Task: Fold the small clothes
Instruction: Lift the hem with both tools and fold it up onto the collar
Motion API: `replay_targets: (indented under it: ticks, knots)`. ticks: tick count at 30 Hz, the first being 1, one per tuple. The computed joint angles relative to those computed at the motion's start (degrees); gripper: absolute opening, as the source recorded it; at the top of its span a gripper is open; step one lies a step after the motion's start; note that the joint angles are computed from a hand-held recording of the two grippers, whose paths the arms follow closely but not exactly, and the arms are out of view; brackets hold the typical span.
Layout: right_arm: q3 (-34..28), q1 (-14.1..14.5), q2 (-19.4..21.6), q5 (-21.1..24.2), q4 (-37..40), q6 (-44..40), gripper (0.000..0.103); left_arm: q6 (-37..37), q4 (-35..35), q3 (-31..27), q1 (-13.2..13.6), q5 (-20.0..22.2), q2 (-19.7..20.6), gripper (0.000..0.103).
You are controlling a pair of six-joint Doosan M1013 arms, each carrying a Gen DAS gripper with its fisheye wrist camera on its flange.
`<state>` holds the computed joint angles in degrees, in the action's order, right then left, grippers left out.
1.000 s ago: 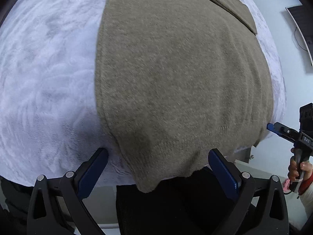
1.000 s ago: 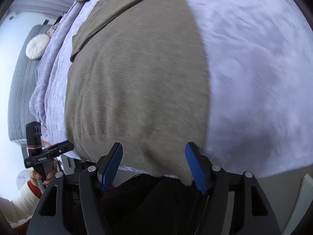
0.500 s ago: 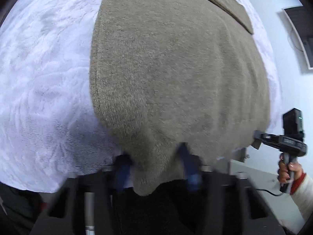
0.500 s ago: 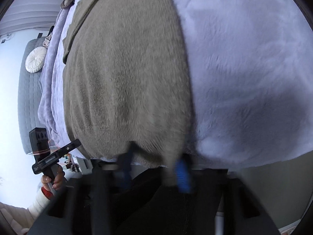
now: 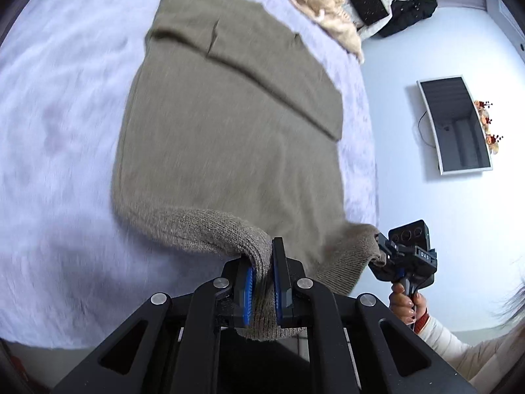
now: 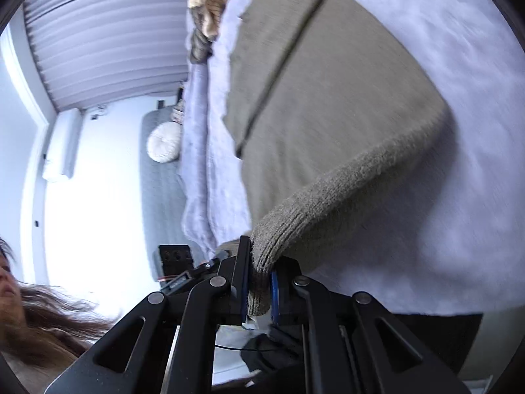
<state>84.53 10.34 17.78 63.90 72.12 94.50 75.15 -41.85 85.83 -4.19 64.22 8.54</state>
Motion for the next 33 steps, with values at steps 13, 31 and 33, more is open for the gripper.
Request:
replay_targets:
  ticks: [13,31,33]
  knots:
    - [-26.32,-2.41,15.71,1.69,0.17,-3.05,0.011,-3.1,12.48,-21.6,0.35,-3.78,13.49,0.011]
    - [-58.75,-2.45,38.99,5.36,-17.13,19.75,0.014,-14.0,33.92,-42.8,-1.02,9.64,32.34,0.014]
    - [-60.41,-2.52,39.35,6.37,-17.79,19.64,0.017,-13.41,35.37,-42.92,-1.35,9.65,31.61,0.014]
